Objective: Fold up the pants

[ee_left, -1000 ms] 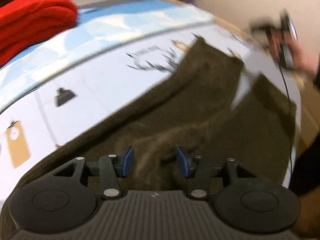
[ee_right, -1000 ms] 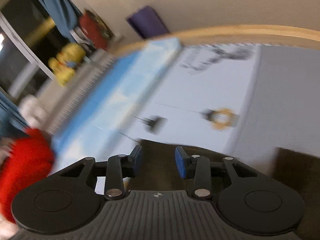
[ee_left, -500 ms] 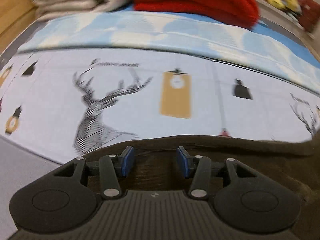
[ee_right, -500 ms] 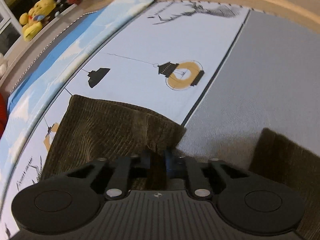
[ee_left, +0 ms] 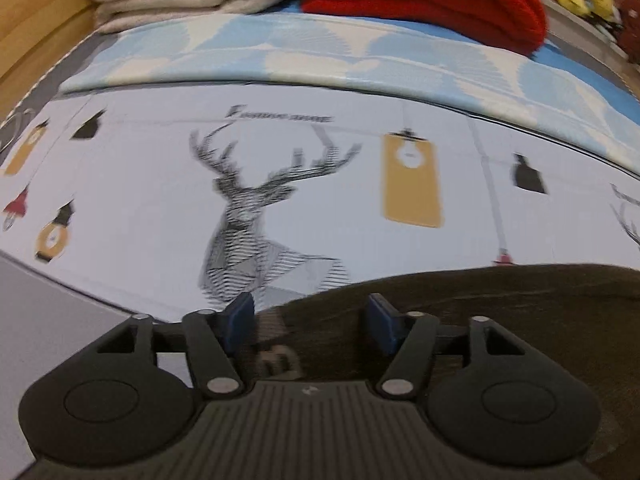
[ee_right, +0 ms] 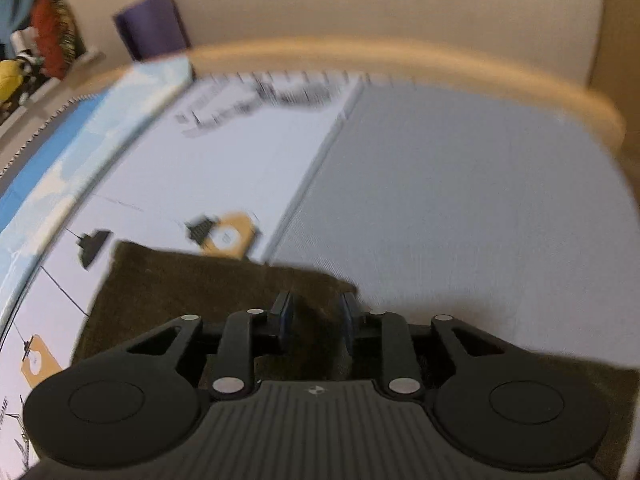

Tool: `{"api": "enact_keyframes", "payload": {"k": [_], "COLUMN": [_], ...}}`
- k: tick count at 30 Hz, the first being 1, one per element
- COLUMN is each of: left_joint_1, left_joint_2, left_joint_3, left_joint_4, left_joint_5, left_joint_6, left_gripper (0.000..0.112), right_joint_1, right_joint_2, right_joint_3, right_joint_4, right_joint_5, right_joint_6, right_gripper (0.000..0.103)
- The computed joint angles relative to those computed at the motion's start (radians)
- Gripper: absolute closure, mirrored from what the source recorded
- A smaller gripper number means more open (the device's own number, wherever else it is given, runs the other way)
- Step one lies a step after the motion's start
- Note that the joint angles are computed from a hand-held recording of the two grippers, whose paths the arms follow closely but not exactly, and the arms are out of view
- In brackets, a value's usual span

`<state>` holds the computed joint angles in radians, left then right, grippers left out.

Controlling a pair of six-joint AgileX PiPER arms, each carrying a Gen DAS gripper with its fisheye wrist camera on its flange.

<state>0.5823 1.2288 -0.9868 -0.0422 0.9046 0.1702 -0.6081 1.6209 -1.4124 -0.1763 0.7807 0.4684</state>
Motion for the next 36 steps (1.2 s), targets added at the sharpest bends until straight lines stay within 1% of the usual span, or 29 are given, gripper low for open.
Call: {"api": "enact_keyframes", "payload": {"k": [1, 2, 3, 4, 5, 7, 9, 10, 12, 15, 17, 18, 19, 21, 22, 23, 24, 25, 26, 27, 28, 29, 30, 31, 32, 33, 34, 35, 36], "left_joint_1": [0.017, 0.041, 0.061, 0.072, 0.080, 0.095, 0.113, 0.116, 0.123, 0.135, 0.148, 0.160, 0.173, 0.190, 0.198, 0.186, 0.169, 0.155, 0.141, 0.133, 0.134, 0.143, 0.155, 0.152, 0.138, 0.117, 0.102, 0.098, 0.096], "left_joint_2": [0.007, 0.020, 0.034, 0.046, 0.060, 0.077, 0.093, 0.098, 0.107, 0.123, 0.140, 0.148, 0.155, 0.165, 0.167, 0.164, 0.161, 0.158, 0.152, 0.146, 0.138, 0.125, 0.115, 0.099, 0.083, 0.079, 0.084, 0.095, 0.104], "left_joint_3": [0.001, 0.004, 0.003, 0.001, 0.002, 0.008, 0.009, 0.011, 0.008, -0.002, -0.006, -0.009, -0.011, -0.015, -0.017, -0.017, -0.018, -0.019, -0.019, -0.022, -0.022, -0.020, -0.016, -0.005, 0.012, 0.017, 0.017, 0.012, 0.006], "left_joint_4": [0.002, -0.003, -0.009, -0.004, 0.011, 0.022, 0.010, 0.007, 0.001, -0.023, -0.049, -0.070, -0.096, -0.148, -0.180, -0.172, -0.155, -0.147, -0.139, -0.139, -0.154, -0.196, -0.244, -0.277, -0.270, -0.236, -0.202, -0.182, -0.165], "left_joint_5": [-0.004, -0.009, -0.009, -0.007, -0.013, -0.028, -0.033, -0.036, -0.033, -0.018, -0.013, -0.008, -0.003, 0.003, 0.006, -0.002, -0.009, -0.017, -0.027, -0.035, -0.045, -0.061, -0.077, -0.105, -0.142, -0.164, -0.175, -0.171, -0.166], "left_joint_6": [-0.002, 0.001, 0.009, 0.007, -0.002, -0.007, 0.006, 0.007, 0.008, 0.023, 0.040, 0.054, 0.076, 0.132, 0.164, 0.160, 0.158, 0.158, 0.157, 0.153, 0.158, 0.181, 0.218, 0.248, 0.243, 0.206, 0.168, 0.141, 0.113], "left_gripper": [0.039, 0.038, 0.038, 0.037, 0.035, 0.028, 0.027, 0.027, 0.027, 0.027, 0.027, 0.027, 0.030, 0.043, 0.056, 0.060, 0.062, 0.066, 0.068, 0.068, 0.069, 0.069, 0.069, 0.069, 0.068, 0.068, 0.066, 0.062, 0.061], "right_joint_1": [0.028, 0.050, 0.063, 0.080, 0.099, 0.127, 0.145, 0.166, 0.215, 0.299, 0.337, 0.353, 0.375, 0.424, 0.450, 0.470, 0.487, 0.489, 0.483, 0.473, 0.457, 0.438, 0.414, 0.396, 0.380, 0.360, 0.341, 0.323, 0.310], "right_joint_2": [-0.039, -0.065, -0.088, -0.102, -0.109, -0.096, -0.053, -0.023, 0.022, 0.098, 0.164, 0.166, 0.166, 0.194, 0.209, 0.213, 0.218, 0.209, 0.211, 0.210, 0.198, 0.167, 0.136, 0.117, 0.117, 0.137, 0.175, 0.213, 0.230], "right_joint_3": [0.025, 0.038, 0.043, 0.043, 0.044, 0.018, -0.007, -0.021, -0.040, -0.074, -0.124, -0.114, -0.112, -0.160, -0.178, -0.177, -0.172, -0.149, -0.150, -0.154, -0.140, -0.100, -0.058, -0.029, -0.020, -0.033, -0.063, -0.109, -0.129], "right_joint_4": [-0.032, -0.027, 0.017, 0.102, 0.202, 0.402, 0.585, 0.634, 0.628, 0.489, 0.372, 0.339, 0.299, 0.189, 0.125, 0.068, 0.011, -0.007, 0.003, 0.012, 0.028, 0.055, 0.095, 0.133, 0.198, 0.292, 0.376, 0.421, 0.451], "right_joint_5": [-0.020, -0.035, -0.041, -0.043, -0.045, 0.001, 0.070, 0.099, 0.117, 0.085, 0.090, 0.071, 0.056, 0.084, 0.095, 0.094, 0.086, 0.061, 0.050, 0.043, 0.005, -0.072, -0.172, -0.248, -0.284, -0.280, -0.236, -0.153, -0.111], "right_joint_6": [0.022, 0.016, -0.031, -0.103, -0.182, -0.343, -0.484, -0.509, -0.476, -0.322, -0.220, -0.187, -0.155, -0.105, -0.081, -0.050, -0.016, -0.001, 0.001, 0.027, 0.064, 0.112, 0.152, 0.157, 0.123, 0.048, -0.027, -0.063, -0.098], "right_gripper": [0.071, 0.067, 0.062, 0.059, 0.054, 0.050, 0.046, 0.046, 0.046, 0.046, 0.046, 0.046, 0.046, 0.047, 0.049, 0.064, 0.081, 0.092, 0.096, 0.097, 0.097, 0.098, 0.098, 0.098, 0.097, 0.095, 0.092, 0.087, 0.079]}}
